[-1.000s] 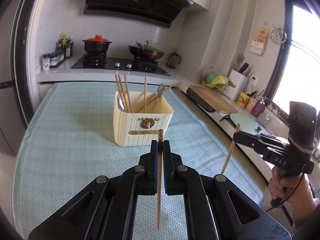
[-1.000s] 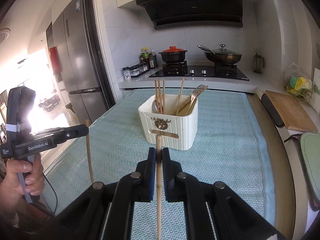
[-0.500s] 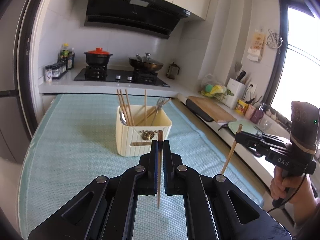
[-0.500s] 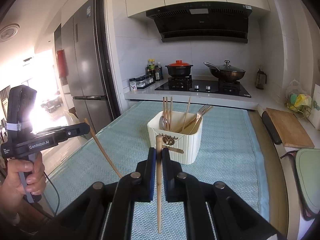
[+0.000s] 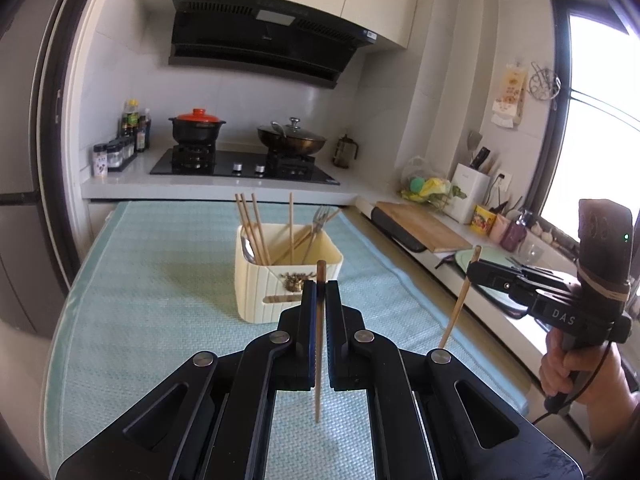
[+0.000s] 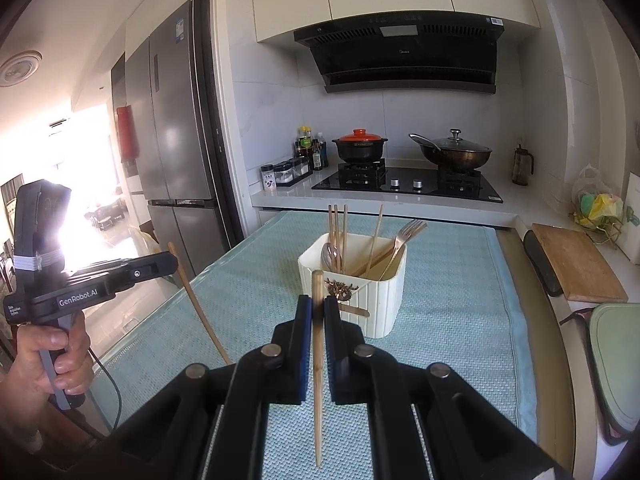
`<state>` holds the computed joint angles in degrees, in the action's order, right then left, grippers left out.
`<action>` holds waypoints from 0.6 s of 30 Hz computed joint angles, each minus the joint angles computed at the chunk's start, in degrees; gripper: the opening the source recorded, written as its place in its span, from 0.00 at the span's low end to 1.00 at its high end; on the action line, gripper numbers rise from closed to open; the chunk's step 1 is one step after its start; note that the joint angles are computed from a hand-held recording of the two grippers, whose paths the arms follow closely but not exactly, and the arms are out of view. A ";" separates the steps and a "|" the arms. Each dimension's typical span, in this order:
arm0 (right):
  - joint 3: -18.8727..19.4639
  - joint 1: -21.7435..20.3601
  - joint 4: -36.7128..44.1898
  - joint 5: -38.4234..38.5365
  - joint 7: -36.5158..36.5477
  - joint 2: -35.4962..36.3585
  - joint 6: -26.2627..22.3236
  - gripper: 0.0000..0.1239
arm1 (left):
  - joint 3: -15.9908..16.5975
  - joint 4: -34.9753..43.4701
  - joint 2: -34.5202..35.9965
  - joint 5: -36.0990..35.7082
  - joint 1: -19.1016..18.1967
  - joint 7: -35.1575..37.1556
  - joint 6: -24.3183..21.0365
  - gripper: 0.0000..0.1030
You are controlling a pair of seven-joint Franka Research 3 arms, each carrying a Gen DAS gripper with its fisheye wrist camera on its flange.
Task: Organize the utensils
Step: 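Lift both chopsticks and carry them over the cream holder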
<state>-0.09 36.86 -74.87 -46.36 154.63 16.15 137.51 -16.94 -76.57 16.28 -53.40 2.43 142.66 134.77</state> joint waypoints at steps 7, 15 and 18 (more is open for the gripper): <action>-0.11 -0.01 0.45 -0.06 0.11 0.14 0.32 0.05 | -0.03 1.40 0.54 -0.26 0.27 -0.60 -0.74 0.02; -0.41 -0.17 2.23 0.08 -0.51 0.73 0.77 0.05 | -0.71 6.86 3.42 0.94 0.60 -2.81 -2.24 0.02; -0.68 -0.25 3.59 0.64 -1.26 1.30 0.97 0.05 | -1.30 10.59 5.31 2.03 0.68 -4.10 -3.11 0.02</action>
